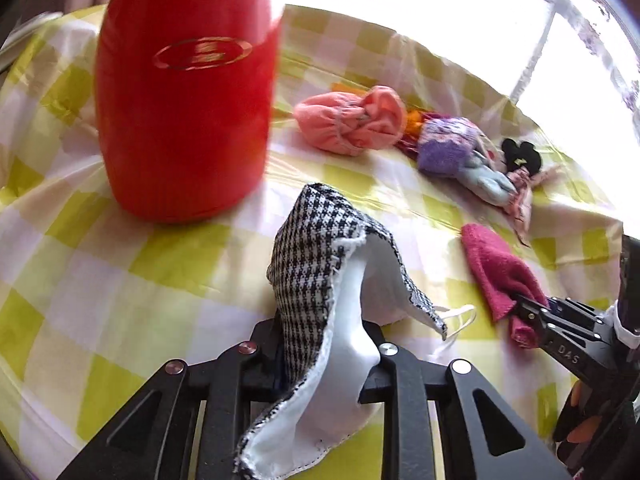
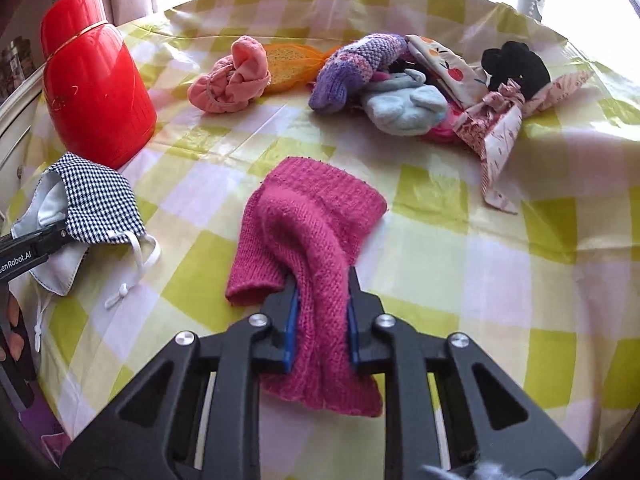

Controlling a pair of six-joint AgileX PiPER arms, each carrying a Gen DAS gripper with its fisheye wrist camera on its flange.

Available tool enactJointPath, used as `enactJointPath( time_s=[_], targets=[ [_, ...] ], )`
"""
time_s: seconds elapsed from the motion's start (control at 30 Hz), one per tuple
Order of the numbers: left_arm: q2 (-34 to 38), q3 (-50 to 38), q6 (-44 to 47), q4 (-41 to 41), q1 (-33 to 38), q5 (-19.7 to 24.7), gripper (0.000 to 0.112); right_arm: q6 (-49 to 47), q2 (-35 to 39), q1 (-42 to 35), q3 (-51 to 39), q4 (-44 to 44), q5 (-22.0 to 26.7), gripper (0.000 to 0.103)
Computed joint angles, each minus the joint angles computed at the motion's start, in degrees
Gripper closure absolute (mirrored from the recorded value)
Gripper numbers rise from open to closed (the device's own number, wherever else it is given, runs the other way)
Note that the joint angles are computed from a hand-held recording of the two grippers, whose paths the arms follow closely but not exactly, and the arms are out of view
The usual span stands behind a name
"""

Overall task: Organize soft objects
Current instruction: 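Lift and carry the houndstooth hat and pink glove toward the box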

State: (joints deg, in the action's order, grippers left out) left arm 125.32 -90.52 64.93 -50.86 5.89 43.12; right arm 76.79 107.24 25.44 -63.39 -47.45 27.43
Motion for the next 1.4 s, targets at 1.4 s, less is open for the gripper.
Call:
enactJointPath(
  time_s=[1.4],
  targets=[
    [-36.52,33.78,40.05,-32.78,5.85,1.45,0.087,34.78,-30.57,36.76,12.25,-29.1,41.46,0.08]
  ],
)
